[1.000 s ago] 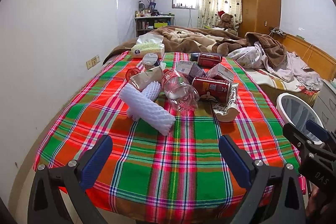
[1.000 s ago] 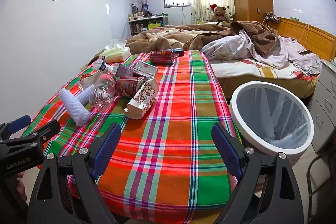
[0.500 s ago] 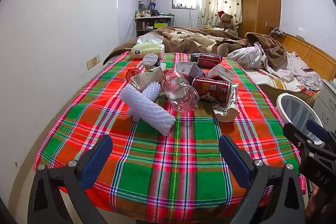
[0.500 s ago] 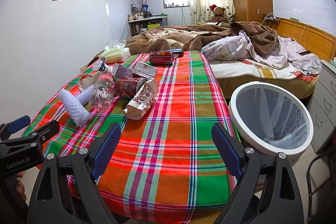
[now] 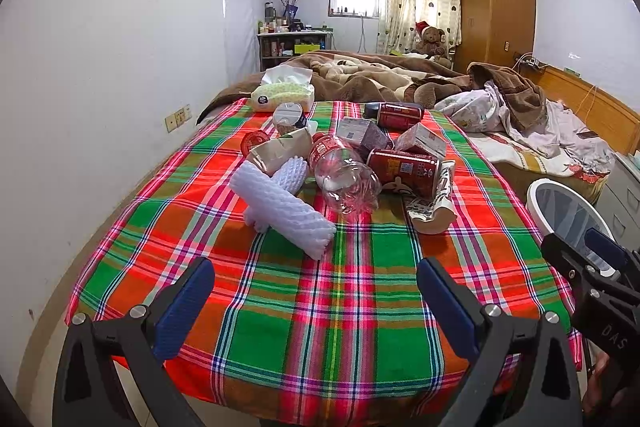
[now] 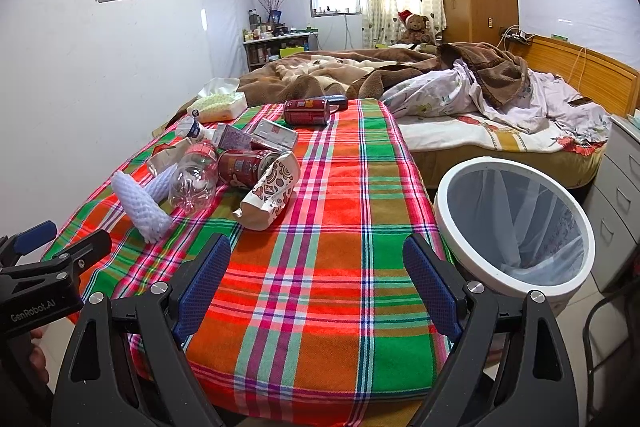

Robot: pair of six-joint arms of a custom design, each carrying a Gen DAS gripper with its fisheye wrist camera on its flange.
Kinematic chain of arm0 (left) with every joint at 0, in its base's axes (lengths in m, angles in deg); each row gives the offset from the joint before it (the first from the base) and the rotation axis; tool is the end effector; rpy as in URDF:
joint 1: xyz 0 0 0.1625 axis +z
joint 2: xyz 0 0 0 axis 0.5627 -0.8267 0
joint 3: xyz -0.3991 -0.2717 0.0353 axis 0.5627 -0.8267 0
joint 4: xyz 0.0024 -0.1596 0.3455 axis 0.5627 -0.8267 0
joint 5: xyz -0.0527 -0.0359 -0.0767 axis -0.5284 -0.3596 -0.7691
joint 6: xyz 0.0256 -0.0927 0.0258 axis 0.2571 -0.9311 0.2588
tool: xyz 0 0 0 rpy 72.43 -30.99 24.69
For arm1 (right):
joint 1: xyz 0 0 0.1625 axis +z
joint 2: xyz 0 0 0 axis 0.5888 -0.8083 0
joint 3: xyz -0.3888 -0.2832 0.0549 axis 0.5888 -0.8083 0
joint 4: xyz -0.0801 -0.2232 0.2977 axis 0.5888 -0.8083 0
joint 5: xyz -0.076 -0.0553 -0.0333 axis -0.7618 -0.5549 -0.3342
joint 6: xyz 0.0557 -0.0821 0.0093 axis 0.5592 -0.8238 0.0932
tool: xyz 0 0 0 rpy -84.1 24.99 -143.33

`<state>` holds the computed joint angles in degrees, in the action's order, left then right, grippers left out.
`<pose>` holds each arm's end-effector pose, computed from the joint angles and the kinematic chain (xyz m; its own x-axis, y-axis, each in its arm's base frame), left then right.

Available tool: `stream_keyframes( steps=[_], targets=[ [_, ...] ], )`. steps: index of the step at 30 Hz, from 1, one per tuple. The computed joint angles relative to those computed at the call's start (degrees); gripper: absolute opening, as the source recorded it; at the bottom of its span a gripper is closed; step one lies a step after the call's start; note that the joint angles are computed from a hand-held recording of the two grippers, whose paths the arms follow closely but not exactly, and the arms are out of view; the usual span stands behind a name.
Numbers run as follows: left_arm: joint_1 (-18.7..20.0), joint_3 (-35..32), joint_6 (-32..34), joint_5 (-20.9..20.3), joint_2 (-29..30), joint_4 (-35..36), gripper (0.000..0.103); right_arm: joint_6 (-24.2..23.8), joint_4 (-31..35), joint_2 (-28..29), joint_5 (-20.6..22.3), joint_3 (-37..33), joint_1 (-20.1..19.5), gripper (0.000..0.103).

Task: Collect trash

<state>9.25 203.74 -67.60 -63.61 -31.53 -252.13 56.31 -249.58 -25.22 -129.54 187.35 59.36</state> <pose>-0.1972 -0.4765 0.0849 -0.6952 0.2209 -0.6840 0.6532 0.5914 -0.4729 0.1181 -0.4213 0.1349 -0.7548 0.2070 0.6224 -0.4450 0.5355 -0.7178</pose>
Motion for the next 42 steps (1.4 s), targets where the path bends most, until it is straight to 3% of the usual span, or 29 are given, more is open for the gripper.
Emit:
stream_keyframes(
  steps=[20, 26, 32, 34, 38, 40, 42],
  targets=[
    [1.68, -1.32, -0.73, -0.96, -1.13, 2.93, 0.102, 0.33, 2.64, -0.48, -0.27, -1.40, -0.32, 0.090],
    [6.14, -5.97, -3.19, -6.37, -3.17, 11.03, 0.102, 1.53, 8.07, -1.53, 0.80, -4.40, -1.14, 0.090],
    [10.34, -11.12, -6.51, -8.93, -2.85, 16.21, 0.102, 2.52, 14.85, -1.70, 1.50, -8.93, -1.69, 0.090],
    [11.49, -13.11, -8.26, -9.49, -2.90, 19.56, 0.096, 2.87, 17.44, -1.53, 1.23, -10.70, -1.83, 0.090],
    [12.93, -16.37, -8.81, -10.33, -1.86, 21.97, 0.095, 5.48, 22.60, -1.91, 1.79, -12.79, -2.45, 0.089],
    [13.65, -17.66, -10.08, -11.30, -1.68, 23.85, 0.085, 6.05, 23.61, -1.88, 2.34, -13.42, -2.64, 0.085],
    [14.19, -18.87, -10.59, -12.41, -1.41, 25.23, 0.085, 6.45, 24.60, -1.48, 1.66, -14.56, -2.62, 0.085]
  ],
)
